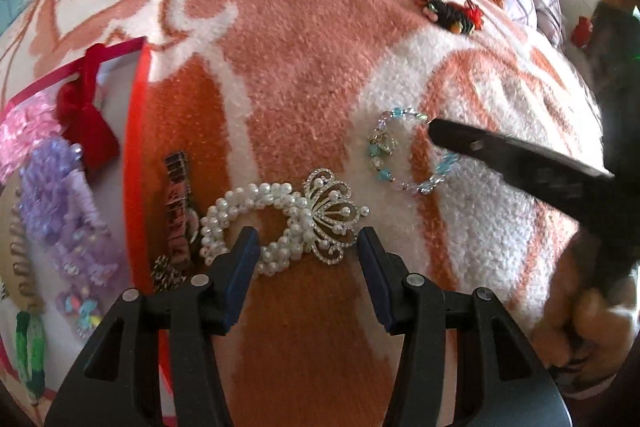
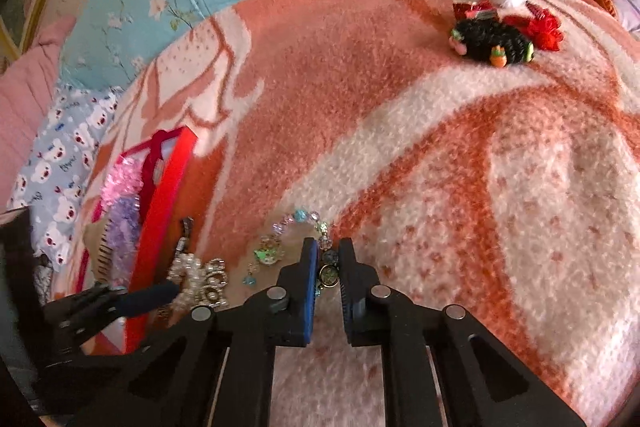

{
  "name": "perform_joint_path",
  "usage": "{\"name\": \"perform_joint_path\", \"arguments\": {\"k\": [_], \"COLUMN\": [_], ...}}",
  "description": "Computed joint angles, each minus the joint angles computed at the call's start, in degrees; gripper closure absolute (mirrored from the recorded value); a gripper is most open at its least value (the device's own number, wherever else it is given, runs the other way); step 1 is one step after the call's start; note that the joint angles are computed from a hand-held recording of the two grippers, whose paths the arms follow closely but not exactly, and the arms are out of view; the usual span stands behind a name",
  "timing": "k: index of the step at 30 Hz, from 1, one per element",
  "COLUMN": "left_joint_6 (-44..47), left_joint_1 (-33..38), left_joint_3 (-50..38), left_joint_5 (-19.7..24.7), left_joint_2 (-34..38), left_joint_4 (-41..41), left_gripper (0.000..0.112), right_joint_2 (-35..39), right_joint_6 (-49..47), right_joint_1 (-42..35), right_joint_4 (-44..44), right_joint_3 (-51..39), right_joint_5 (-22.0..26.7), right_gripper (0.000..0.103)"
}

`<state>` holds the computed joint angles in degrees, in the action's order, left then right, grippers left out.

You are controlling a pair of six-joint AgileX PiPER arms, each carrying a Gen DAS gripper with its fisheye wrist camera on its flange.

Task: Organize jewelry
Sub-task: 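Grasp the pearl crown bracelet with the left tool while the right tool grasps the crystal bracelet, then carry both bracelets over the box and lower them inside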

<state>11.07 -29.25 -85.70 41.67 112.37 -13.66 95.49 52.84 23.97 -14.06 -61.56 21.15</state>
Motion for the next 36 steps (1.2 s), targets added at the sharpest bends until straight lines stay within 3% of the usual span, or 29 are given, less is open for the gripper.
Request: {"name": "perform_joint_path", "arguments": {"k": [2,4,8,10,23,36], "left_joint_6": [0.93,3.07,4.72,6.79,11.91,17.05], "left_joint_1": [-0.21,-0.13,-0.7,-0.09,3.53,12.48], "left_joint_3": [-0.21,-0.1,1.82,2.18,8.04,17.33], "left_joint_5": [-0.25,-0.5,-2.08,-1.45,-1.99,-2.82], "left_joint_2": [0.53,0.6,-0.72,-1.25,-9.49,-19.76], "left_joint_4": [-0.41,-2.21,-2.88,-5.65,-15.43,-21.55], "left_gripper": [0.065,0.078,0.086,0.099,0.099,0.099], "right_joint_2": [-2.08,-3.93,-7.0,-7.97,-11.16,-9.25], "right_joint_6": [0.39,0.93,2.17,3.1,7.77,10.01], "right_joint_1": [0.11,0.17,0.08,0.22,3.15,9.23], "right_joint_4": [-0.29,-0.74,-1.85,-2.97,-7.43,-9.67], "right_joint_3": [1.15,2.07,3.16,3.24,2.48,-2.72], "right_joint_5": [-0.48,-0.81,-1.06,-0.77,1.51,3.6], "right_gripper": [0.093,0.093,0.093,0.093,0.093,0.093]}}
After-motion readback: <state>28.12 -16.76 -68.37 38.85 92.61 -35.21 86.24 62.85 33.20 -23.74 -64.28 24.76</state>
